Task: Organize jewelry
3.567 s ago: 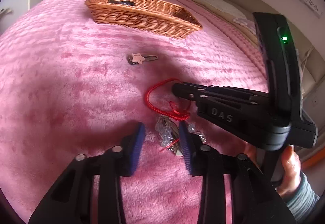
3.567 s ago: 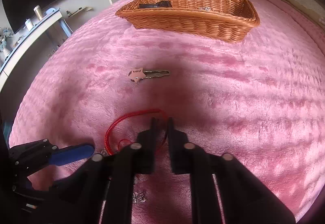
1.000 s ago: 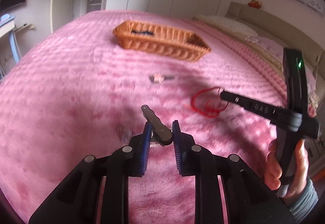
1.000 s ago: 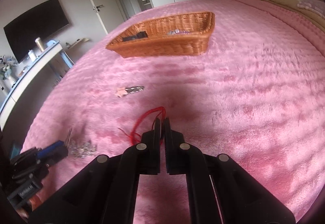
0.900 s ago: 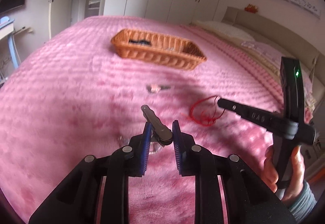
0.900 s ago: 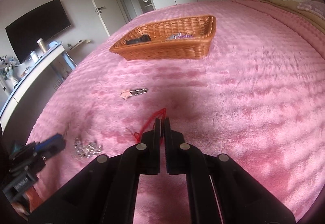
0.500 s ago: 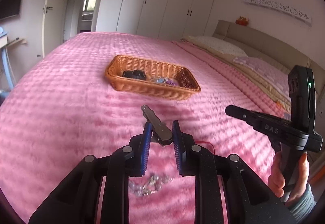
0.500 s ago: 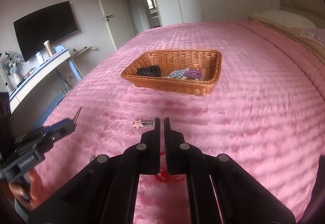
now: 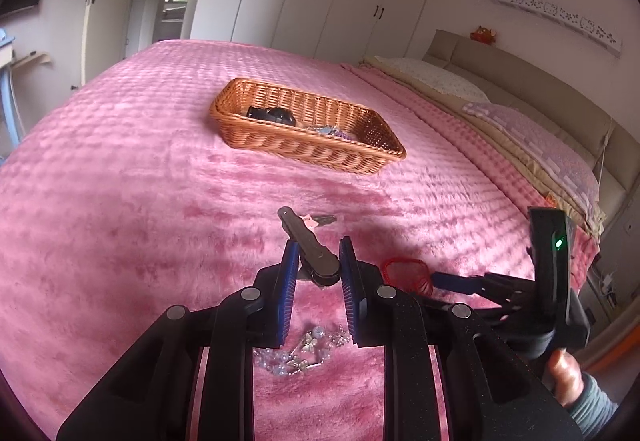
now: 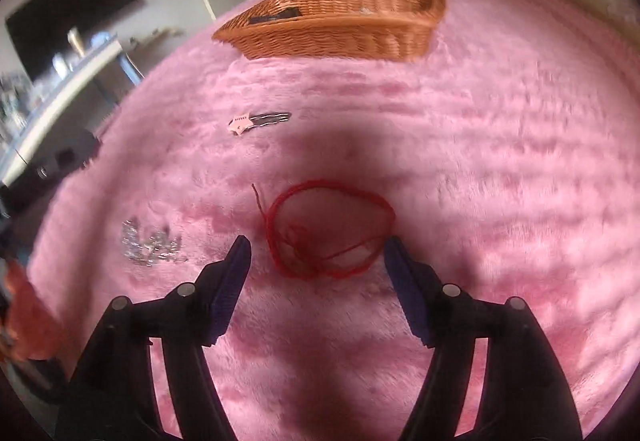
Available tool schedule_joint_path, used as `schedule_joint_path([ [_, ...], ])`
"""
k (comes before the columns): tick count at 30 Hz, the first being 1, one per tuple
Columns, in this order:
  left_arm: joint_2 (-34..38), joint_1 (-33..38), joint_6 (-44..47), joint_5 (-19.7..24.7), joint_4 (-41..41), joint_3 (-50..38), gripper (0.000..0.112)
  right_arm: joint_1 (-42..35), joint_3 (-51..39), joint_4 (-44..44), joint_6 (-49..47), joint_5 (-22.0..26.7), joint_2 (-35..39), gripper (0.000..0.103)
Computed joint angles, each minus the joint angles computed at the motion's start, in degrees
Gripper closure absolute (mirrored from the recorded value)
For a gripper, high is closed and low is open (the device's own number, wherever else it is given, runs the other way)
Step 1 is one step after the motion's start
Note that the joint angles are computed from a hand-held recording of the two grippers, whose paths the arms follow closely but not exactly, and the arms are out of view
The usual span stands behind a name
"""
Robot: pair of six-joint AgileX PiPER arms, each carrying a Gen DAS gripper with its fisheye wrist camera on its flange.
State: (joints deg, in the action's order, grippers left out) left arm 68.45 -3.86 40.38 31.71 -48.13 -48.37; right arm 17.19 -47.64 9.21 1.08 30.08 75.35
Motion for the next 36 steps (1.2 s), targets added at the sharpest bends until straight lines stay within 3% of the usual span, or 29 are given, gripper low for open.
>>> schedule_joint_path([
  [1, -0.04, -0.10, 0.16, 0.05, -0.14, 0.05, 0.093, 2.14, -0.52, -3.16, 2.70, 0.08, 0.86, 0.072],
  [2, -0.06, -0.22, 0.14, -0.07, -0.02, 0.13, 0.093, 4.40, -0.70, -7.48, 6.42, 0.02, 1.53, 0.083],
  [5, 0.02, -1.00, -0.16, -0.57, 0.76, 0.29, 0.093, 7.46, 0.46, -14.43, 12.67, -1.19, 0.74, 0.099],
  [12, 0.96, -1.29, 0.76, -0.77, 0.49, -1.04, 0.093, 2.68, 0.50, -4.69, 3.92, -1.16, -5.53, 0.099],
  [19, 4.48, -3.23, -3.82, -0.82, 6.05, -9.81, 0.093, -0.11, -12.07, -5.12, 0.66, 2.74, -4.97, 0.099],
  [23, 11.52, -4.57, -6.72, -1.19, 9.20, -20.23, 0.093, -2.86, -23.92, -4.84, -1.72, 3.10, 2.77, 0.099],
  [29, 28.51, -3.38, -6.11, 4.35, 5.17, -41.70, 0.093, -7.53, -44.30, -0.24, -6.60, 6.66, 20.40, 0.099],
  [36, 50.90, -5.36, -18.25, 12.55, 13.27, -70.52, 0.093, -11.47, -75.45, 3.86, -5.00, 21.67, 45.08, 0.099],
])
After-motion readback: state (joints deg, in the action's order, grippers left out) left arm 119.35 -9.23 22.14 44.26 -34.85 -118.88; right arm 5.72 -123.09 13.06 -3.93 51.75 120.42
